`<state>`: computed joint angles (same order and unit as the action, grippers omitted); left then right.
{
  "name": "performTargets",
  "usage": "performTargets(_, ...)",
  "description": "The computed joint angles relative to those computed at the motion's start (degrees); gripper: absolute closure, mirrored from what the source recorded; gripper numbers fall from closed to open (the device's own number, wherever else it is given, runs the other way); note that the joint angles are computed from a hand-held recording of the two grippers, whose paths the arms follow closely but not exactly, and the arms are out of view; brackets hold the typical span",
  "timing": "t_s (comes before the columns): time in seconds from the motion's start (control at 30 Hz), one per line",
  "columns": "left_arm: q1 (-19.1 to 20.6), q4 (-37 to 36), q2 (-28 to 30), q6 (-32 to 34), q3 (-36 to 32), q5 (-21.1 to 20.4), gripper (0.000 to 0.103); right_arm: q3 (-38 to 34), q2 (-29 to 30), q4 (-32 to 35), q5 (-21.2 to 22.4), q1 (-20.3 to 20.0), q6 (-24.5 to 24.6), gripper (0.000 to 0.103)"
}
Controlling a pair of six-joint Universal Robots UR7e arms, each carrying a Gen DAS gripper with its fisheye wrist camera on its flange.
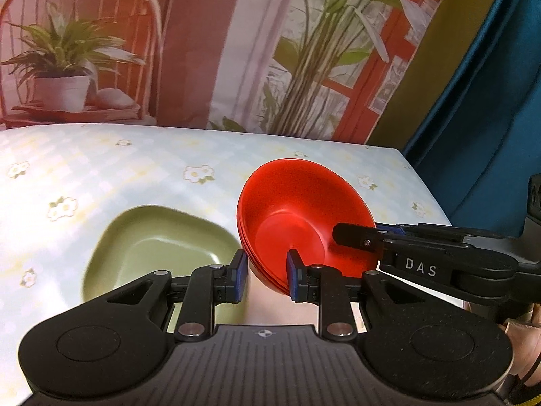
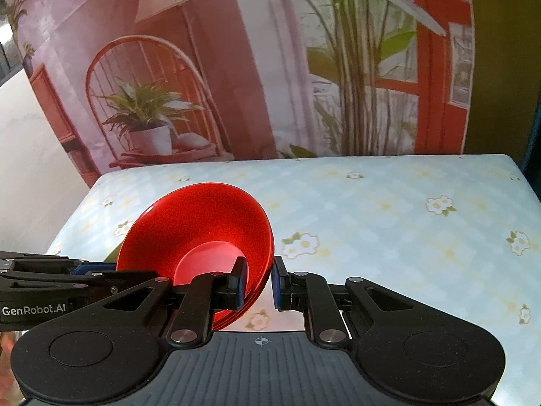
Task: Organize plates and bowls
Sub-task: 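Carry the nested red bowls over the green plate stack and lower them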
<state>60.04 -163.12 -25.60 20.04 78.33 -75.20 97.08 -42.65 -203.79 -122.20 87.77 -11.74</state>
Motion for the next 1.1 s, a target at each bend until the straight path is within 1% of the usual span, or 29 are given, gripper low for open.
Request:
performTargets(0.4, 2.6, 1.0, -1.7, -0.7, -0.6, 0.7, 0.077, -7.2, 5.3, 5.6, -0.7, 2.1, 0.7, 0.089)
performTargets(0.7, 4.2, 0.7, -2.9, -0.9, -0.3, 2.0, 0.077, -12.4, 9.2, 9.8, 0.0, 2.8, 1.1, 0.089)
performTargets(0.87, 4.9, 1.2, -2.7, -1.4, -0.9, 2.2, 0.077, -15.1, 11.4, 11.5, -0.9, 3.2, 1.6, 0.089)
performTargets(1.1, 5.5, 1.3, -1.9, -1.1, -1.9, 2.5, 0.077, -16.8, 12.7, 12.6, -1.1, 3.1, 2.5, 0.088)
